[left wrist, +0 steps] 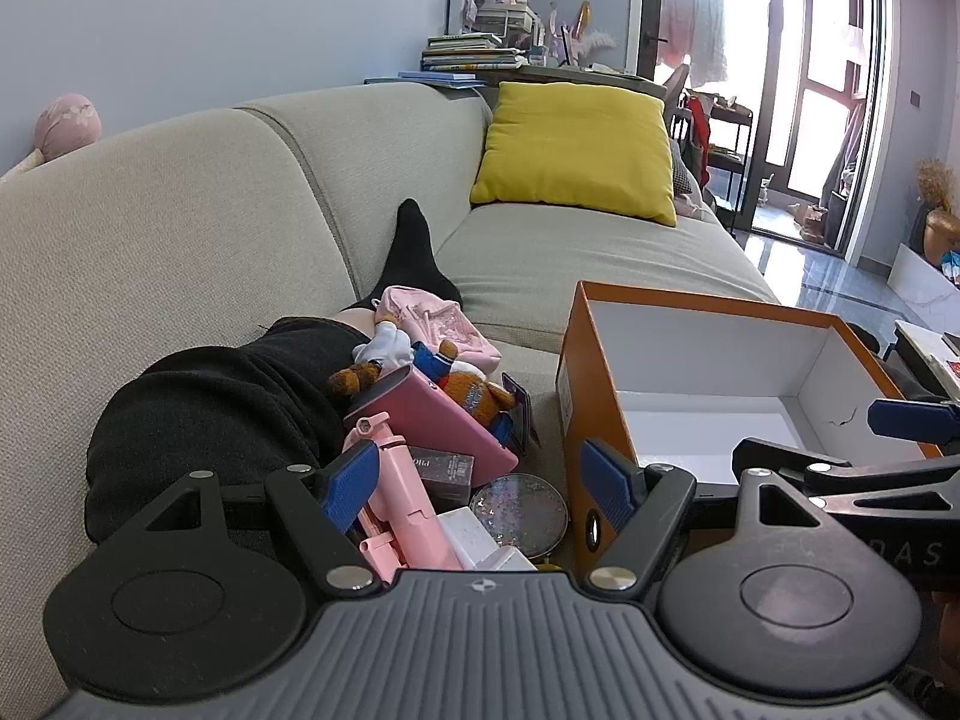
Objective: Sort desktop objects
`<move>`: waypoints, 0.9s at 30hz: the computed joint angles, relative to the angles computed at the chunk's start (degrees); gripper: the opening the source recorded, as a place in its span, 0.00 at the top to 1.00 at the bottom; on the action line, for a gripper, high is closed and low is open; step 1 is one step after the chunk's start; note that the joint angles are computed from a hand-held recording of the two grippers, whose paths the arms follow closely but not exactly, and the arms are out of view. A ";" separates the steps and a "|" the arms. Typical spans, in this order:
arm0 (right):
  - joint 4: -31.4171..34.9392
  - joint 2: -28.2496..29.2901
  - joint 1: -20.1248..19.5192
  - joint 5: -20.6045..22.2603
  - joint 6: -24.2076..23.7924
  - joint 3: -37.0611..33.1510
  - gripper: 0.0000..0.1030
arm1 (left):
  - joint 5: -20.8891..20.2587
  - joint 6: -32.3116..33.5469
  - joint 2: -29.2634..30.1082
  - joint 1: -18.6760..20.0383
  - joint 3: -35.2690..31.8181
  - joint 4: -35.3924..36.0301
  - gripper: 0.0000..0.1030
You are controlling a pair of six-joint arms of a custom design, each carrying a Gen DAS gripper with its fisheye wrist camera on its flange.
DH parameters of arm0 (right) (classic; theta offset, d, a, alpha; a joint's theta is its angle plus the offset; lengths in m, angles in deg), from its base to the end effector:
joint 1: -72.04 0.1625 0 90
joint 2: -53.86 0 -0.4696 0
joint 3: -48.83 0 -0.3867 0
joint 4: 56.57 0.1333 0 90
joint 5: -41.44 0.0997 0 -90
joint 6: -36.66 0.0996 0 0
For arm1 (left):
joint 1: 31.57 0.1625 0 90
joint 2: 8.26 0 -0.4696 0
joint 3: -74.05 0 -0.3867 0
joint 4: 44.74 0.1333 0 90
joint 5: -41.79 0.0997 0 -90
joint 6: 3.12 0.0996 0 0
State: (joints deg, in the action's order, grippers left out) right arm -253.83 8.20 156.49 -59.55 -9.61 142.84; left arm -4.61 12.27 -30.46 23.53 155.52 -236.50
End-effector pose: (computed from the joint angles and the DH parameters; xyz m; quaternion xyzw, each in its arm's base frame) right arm 0.0441 -0.7281 0.2443 0.2574 -0.8290 0.4038 0.2889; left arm -0.2661 -0.7345 0.0217 0.2459 0.8406 -0.3902 0.2841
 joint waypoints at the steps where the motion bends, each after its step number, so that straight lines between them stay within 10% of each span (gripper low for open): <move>1: 0.00 0.01 -0.01 -0.06 0.06 -0.02 0.01 | 0.01 -0.02 -0.03 -0.01 0.03 0.04 0.15; 27: 8.31 -0.27 -0.27 1.97 -1.08 -2.29 0.13 | -1.20 -0.97 -0.62 0.94 -0.54 3.76 0.21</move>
State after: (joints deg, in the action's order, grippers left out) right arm -245.52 7.93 156.22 -57.58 -10.68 140.56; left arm -5.80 11.31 -31.08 24.47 154.98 -232.74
